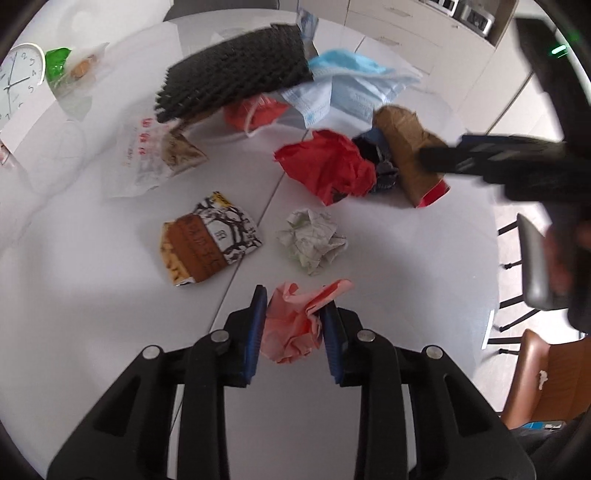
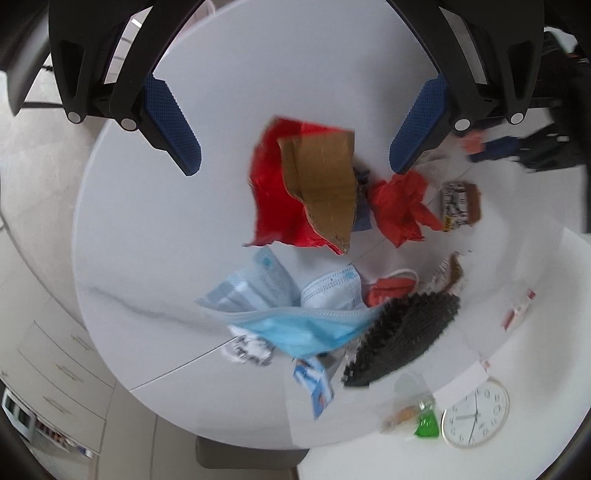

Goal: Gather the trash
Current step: 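Grasp the pink tissue with the left tool while the right tool grasps the cardboard piece, then carry both items to the wastebasket and open both tools to drop them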

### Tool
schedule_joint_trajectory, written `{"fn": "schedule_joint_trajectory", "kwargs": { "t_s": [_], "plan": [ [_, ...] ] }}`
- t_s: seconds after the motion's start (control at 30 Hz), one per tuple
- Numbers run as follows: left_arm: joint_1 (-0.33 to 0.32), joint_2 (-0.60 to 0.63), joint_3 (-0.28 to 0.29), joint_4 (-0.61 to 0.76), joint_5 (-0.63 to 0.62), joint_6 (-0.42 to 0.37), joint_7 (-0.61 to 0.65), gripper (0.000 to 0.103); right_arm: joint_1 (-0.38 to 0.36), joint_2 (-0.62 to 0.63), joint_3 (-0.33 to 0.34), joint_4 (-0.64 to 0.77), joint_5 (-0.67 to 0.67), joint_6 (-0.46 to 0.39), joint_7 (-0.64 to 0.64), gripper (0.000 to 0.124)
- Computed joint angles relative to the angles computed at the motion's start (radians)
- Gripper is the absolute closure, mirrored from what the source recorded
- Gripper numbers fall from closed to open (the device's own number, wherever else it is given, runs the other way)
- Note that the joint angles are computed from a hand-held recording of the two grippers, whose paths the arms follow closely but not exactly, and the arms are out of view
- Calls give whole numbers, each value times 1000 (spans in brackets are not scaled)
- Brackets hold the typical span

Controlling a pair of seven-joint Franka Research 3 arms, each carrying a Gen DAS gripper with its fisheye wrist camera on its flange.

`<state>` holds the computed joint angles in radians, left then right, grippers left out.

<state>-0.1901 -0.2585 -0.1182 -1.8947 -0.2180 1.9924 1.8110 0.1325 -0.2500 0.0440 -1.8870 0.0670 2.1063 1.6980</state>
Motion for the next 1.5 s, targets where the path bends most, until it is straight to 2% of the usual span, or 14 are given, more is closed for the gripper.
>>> {"fn": "schedule_joint_trajectory", "kwargs": {
  "t_s": [0.1,0.17,0.23,0.27,0.33,0.37,0.83,0.97,1.1,1.3,1.37,1.4,1.43,1.5],
  "plan": [
    [7,-17,16,17,-14,-25,14,74,0,22,4,1,-18,-6,8,23],
    [15,-30,27,34,-13,-44,31,74,1,17,-1,-11,-14,11,1,29],
    [20,-38,33,54,-14,-57,40,74,2,16,-10,-8,11,3,-12,50],
    [20,-38,28,60,-12,-51,32,74,0,12,-14,-11,22,3,-12,54],
    [22,-38,33,71,-16,-52,34,74,-4,0,-24,-21,53,2,-13,72],
    [24,-38,35,77,-20,-51,34,74,-5,-6,-32,-25,82,0,-16,76],
    [-3,-26,6,126,-31,-28,18,74,-28,-91,-72,-85,278,60,-35,82],
    [-24,-16,-8,143,-35,-30,19,74,-47,-164,-79,-132,291,48,-24,82],
    [-55,3,-25,175,-58,-38,38,74,-95,-304,-85,-209,248,-14,19,82],
    [-110,69,-66,253,-116,-74,69,74,-197,-449,-98,-311,132,-182,58,76],
    [-136,110,-92,301,-139,-97,88,74,-227,-475,-104,-340,104,-221,61,66],
    [-143,123,-101,313,-144,-100,91,74,-250,-490,-100,-354,76,-239,69,50],
    [-157,149,-116,340,-157,-112,97,74,-272,-506,-95,-367,49,-247,77,40],
    [-177,192,-141,385,-170,-133,98,74,-310,-533,-99,-381,11,-268,93,31]
  ]
}}
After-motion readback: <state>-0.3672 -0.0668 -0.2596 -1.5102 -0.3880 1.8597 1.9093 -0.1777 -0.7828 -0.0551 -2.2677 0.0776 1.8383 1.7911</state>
